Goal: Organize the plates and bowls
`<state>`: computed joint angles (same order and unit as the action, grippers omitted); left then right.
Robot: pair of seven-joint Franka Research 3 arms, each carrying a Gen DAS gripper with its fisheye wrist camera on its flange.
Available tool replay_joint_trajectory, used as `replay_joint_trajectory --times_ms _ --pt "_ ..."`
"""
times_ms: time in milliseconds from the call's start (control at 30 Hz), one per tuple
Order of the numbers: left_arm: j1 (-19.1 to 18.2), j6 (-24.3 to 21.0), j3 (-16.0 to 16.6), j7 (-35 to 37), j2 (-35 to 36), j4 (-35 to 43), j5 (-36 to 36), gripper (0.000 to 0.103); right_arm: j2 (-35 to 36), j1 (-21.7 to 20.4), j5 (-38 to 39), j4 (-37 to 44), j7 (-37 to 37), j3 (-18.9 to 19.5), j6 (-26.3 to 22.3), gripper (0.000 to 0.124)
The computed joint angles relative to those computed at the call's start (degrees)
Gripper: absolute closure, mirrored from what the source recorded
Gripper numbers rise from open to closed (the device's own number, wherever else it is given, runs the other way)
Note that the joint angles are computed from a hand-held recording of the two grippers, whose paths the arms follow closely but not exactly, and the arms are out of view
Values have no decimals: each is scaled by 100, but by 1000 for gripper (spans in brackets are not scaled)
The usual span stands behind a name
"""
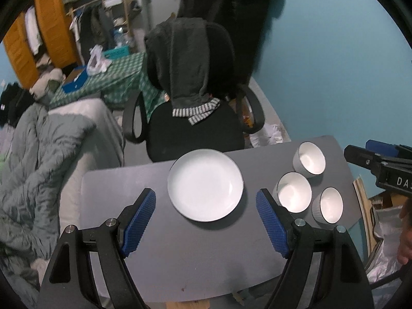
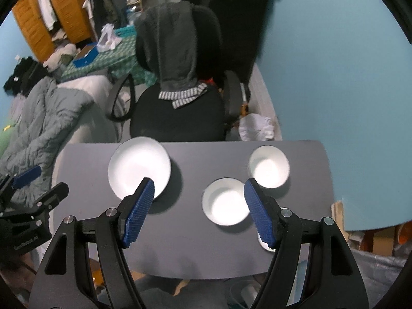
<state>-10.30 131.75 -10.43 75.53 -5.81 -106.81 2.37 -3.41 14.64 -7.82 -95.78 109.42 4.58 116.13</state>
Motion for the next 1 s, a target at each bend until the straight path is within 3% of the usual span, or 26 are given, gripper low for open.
replay_joint_trajectory --times_ms 1000 --pt "-450 -475 -393 506 1267 1664 -157 22 -585 -692 136 -500 223 -240 -97 52"
